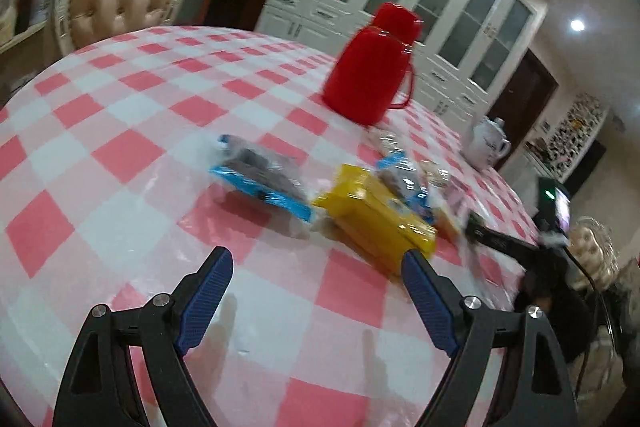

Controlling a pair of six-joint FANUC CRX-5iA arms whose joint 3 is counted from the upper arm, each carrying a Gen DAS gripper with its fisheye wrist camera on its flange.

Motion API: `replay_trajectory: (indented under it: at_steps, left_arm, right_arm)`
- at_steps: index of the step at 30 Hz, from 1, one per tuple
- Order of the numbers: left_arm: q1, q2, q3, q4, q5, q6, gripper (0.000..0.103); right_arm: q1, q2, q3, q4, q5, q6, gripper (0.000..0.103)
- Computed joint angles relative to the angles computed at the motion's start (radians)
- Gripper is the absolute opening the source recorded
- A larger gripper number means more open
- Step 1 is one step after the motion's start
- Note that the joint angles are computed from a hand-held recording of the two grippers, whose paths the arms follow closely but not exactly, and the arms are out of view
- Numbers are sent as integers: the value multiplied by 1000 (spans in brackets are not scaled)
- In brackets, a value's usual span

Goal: Organize snacks
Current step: 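Bring both open tools back toward the remaining snacks on the table, then grasp the clear blue-trimmed packet with the left tool while the right holds the green packet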

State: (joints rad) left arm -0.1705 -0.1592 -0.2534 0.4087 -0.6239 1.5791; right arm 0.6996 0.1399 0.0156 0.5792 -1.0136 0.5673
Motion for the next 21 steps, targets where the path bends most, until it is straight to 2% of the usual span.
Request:
replay_trajectory:
  at_steps: [2, 5, 8, 11, 13, 15, 16, 18, 21]
  left_arm:
    - [14, 18, 22, -23, -37, 23, 87]
    - [32, 40, 23, 26, -74, 8, 87]
    - [38, 49, 21, 40, -77, 13, 87]
    - [50, 65, 22, 100, -68, -5, 87]
    - [51, 90, 83, 13, -53, 95, 87]
    - [40, 156, 229, -157, -128, 245, 87]
    - [36, 208, 318, -202, -209, 271, 87]
    - [31, 283, 426, -219, -306, 259, 87]
    - [-1, 385, 585, -321, -439, 276, 87]
  right_arm:
    - [31, -17, -23, 31, -27, -16, 37]
    - [92, -96, -105, 46, -8, -69, 36]
    - [166, -194, -199, 83, 13, -149, 36]
    - [233, -275, -277, 111, 48, -210, 36]
    - [266, -314, -323, 127, 92, -256, 36]
    - [280, -325, -353, 151, 119, -292, 37]
    - [283, -325, -355, 134, 128, -294, 37]
    - [274, -325, -344, 91, 142, -286, 37]
    - [247, -350, -365, 57, 201, -301, 37]
